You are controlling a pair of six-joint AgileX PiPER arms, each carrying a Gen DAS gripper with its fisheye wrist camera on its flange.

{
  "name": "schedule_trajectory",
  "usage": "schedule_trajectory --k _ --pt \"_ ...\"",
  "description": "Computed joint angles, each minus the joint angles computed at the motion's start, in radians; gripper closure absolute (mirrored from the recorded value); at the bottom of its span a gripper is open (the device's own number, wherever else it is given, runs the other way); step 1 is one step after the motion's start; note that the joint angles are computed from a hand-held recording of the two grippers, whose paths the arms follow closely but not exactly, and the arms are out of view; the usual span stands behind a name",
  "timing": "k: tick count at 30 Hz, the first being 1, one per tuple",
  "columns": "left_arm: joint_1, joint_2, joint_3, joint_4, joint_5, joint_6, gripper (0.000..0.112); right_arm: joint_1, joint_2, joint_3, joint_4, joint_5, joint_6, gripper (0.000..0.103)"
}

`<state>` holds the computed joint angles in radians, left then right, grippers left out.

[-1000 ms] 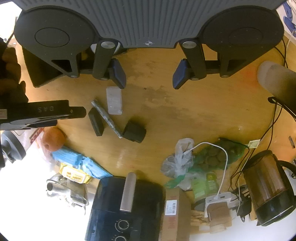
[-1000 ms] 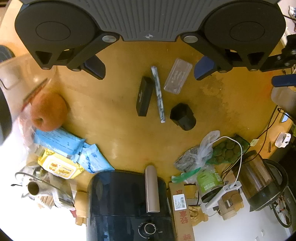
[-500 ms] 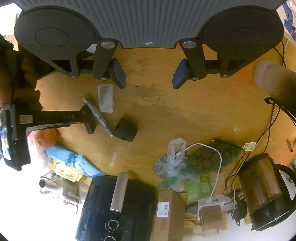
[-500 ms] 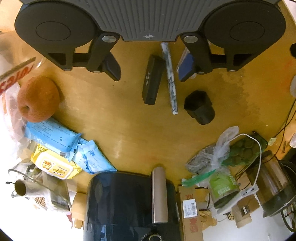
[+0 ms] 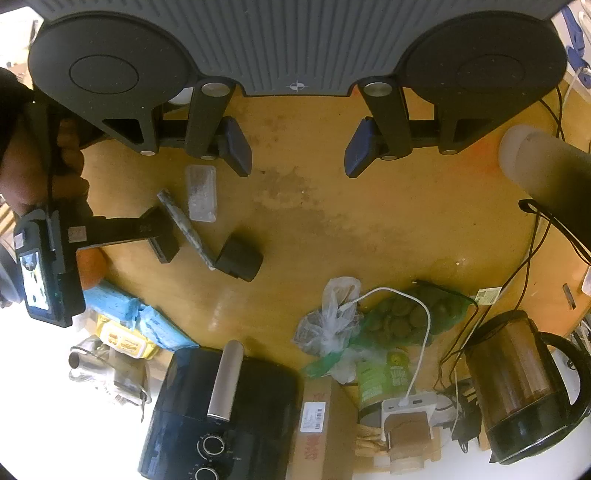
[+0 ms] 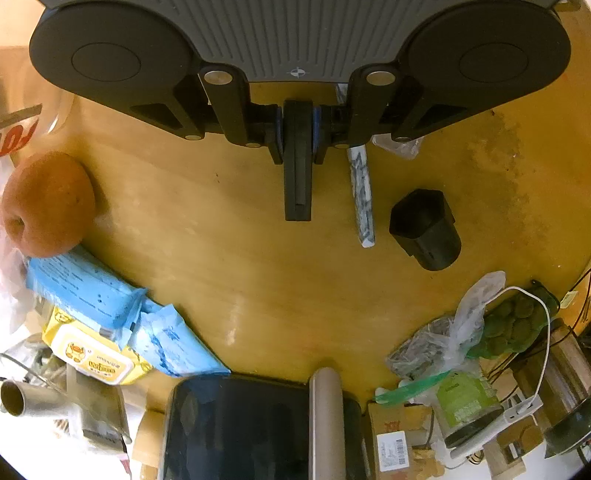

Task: Organize rigid objects
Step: 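Lower the right tool onto the black rectangular case and close on it, then lift the black rectangular case with the right tool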

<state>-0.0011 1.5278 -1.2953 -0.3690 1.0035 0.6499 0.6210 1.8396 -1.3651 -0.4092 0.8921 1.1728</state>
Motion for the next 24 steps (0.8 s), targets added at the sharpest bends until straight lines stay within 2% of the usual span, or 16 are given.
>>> schedule_trajectory --k 11,24 --pt "-0.015 0.003 0.006 -0.011 -0.010 0.018 0.057 -0.001 -0.081 0.036 0.017 0.026 -0.017 0.086" --pt "-0.034 0.065 -0.023 -0.134 -0.015 0.168 0.056 0.003 -0.229 0.125 0.038 0.019 0.015 0.086"
